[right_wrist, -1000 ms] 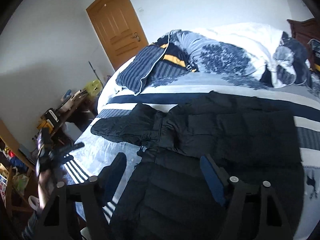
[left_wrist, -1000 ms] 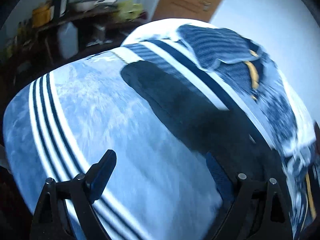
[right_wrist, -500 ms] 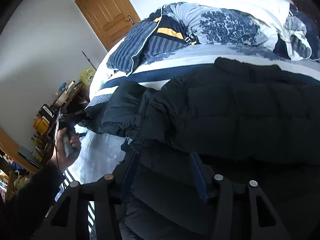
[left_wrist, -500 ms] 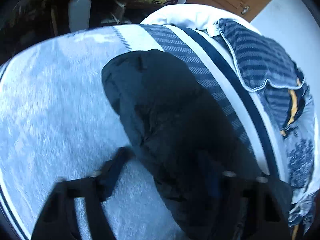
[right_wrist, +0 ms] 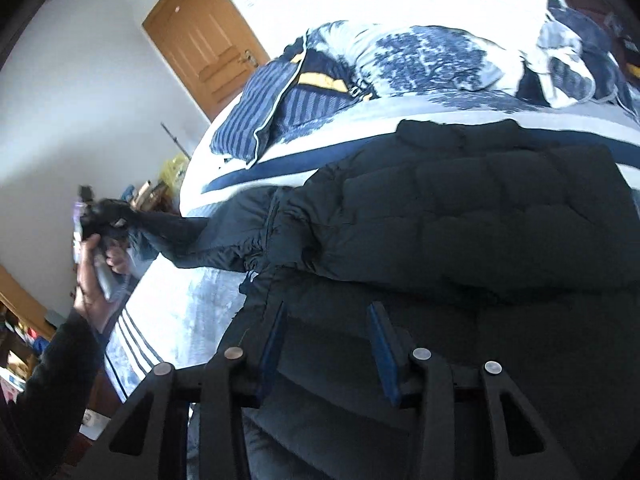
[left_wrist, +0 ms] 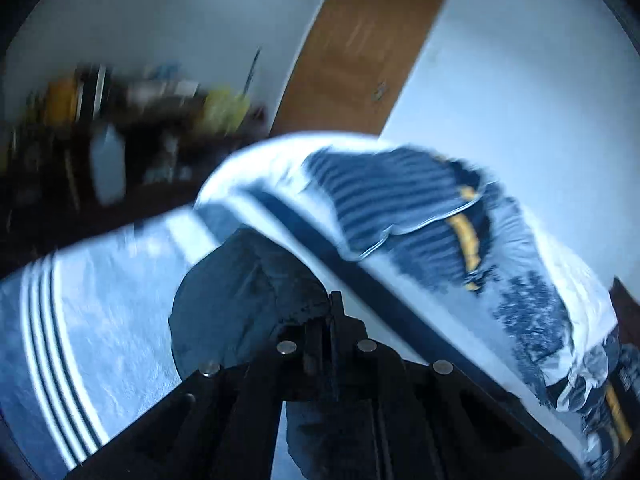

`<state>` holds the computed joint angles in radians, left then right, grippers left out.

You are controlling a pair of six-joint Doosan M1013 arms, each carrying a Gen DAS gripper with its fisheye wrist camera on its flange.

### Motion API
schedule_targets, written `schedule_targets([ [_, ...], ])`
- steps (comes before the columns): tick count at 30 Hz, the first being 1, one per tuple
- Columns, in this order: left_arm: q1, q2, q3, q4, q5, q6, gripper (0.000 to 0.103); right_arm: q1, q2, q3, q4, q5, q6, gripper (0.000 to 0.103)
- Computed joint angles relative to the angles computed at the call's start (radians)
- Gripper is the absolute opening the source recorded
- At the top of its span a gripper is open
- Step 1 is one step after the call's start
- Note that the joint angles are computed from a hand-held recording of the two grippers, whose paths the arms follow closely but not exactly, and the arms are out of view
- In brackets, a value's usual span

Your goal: Fold large clothes

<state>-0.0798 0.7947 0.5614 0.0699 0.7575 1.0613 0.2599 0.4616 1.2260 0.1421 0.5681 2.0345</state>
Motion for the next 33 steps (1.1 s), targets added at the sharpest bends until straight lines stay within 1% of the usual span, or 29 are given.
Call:
schedule_targets([
  [1,-0.015,-0.037,0.048,-0.006,-0.048,0.034,0.002,-0.005,-0.015,0.021,0.011,-0.016,-0.005,0.044],
  [4,-0.073,-0.116,0.146,0.008,-0.147,0.154,0.002,-0.021,-0.044,0.063,0.038,-0.049,-0.019,0.044],
  [5,-0.097,-0.143,0.184,0.000,-0.181,0.219,0.002,-0.029,-0.053,0.076,0.050,-0.059,-0.027,0.044],
  [6,-0.117,-0.157,0.201,0.016,-0.200,0.245,0.002,-0.037,-0.063,0.092,0.057,-0.074,-0.030,0.044],
  [7,-0.141,-0.183,0.240,0.043,-0.236,0.263,0.002,-0.047,-0.077,0.113,0.063,-0.097,-0.032,0.044],
  [8,-0.160,-0.202,0.268,0.035,-0.263,0.295,0.002,-0.057,-0.088,0.132,0.078,-0.118,-0.045,0.044],
  [10,-0.202,-0.231,0.321,-0.001,-0.285,0.369,0.002,-0.075,-0.109,0.171,0.084,-0.158,-0.034,0.044],
  [12,-0.238,-0.244,0.352,0.005,-0.289,0.408,0.002,-0.097,-0.127,0.209,0.132,-0.190,-0.046,0.044],
  [14,-0.279,-0.258,0.400,0.023,-0.302,0.445,0.002,-0.127,-0.140,0.250,0.274,-0.221,-0.139,0.044],
  [15,-0.292,-0.259,0.413,0.008,-0.303,0.472,0.002,-0.137,-0.144,0.263,0.315,-0.231,-0.170,0.044],
  [17,-0.319,-0.253,0.426,-0.041,-0.280,0.532,0.003,-0.158,-0.153,0.291,0.339,-0.242,-0.174,0.044],
  [19,-0.342,-0.244,0.430,-0.062,-0.255,0.561,0.003,-0.177,-0.159,0.315,0.436,-0.251,-0.233,0.044],
  [20,-0.352,-0.232,0.423,-0.084,-0.230,0.581,0.003,-0.191,-0.164,0.331,0.504,-0.258,-0.275,0.044],
  [21,-0.355,-0.220,0.414,-0.112,-0.205,0.609,0.003,-0.198,-0.168,0.341,0.519,-0.265,-0.284,0.044],
  [22,-0.360,-0.209,0.404,-0.137,-0.175,0.635,0.003,-0.204,-0.171,0.349,0.502,-0.271,-0.262,0.044],
  [23,-0.365,-0.187,0.379,-0.165,-0.119,0.669,0.003,-0.212,-0.173,0.356,0.514,-0.271,-0.265,0.044],
  [24,-0.370,-0.180,0.376,-0.191,-0.074,0.697,0.005,-0.220,-0.174,0.363,0.549,-0.272,-0.288,0.044],
  [25,-0.371,-0.155,0.341,-0.223,0.021,0.733,0.007,-0.227,-0.174,0.372,0.602,-0.273,-0.320,0.044],
  [26,-0.369,-0.135,0.313,-0.246,0.094,0.749,0.018,-0.230,-0.174,0.376,0.625,-0.271,-0.331,0.044],
  [27,-0.371,-0.112,0.279,-0.265,0.161,0.755,0.032,-0.235,-0.172,0.378,0.658,-0.263,-0.345,0.044],
  [28,-0.367,-0.116,0.286,-0.298,0.201,0.773,0.038,-0.237,-0.172,0.382,0.674,-0.260,-0.351,0.044],
  [29,-0.360,-0.134,0.316,-0.341,0.203,0.807,0.051,-0.240,-0.169,0.381,0.688,-0.255,-0.360,0.044],
  [30,-0.354,-0.157,0.353,-0.381,0.189,0.843,0.067,-0.244,-0.171,0.386,0.721,-0.253,-0.387,0.044],
  [31,-0.348,-0.182,0.390,-0.408,0.169,0.861,0.075,-0.247,-0.170,0.388,0.771,-0.246,-0.428,0.046],
  [32,-0.344,-0.205,0.423,-0.423,0.148,0.864,0.086,-0.250,-0.168,0.388,0.814,-0.244,-0.464,0.047],
  [33,-0.336,-0.227,0.450,-0.448,0.132,0.872,0.089,-0.250,-0.169,0.391,0.844,-0.246,-0.490,0.052],
])
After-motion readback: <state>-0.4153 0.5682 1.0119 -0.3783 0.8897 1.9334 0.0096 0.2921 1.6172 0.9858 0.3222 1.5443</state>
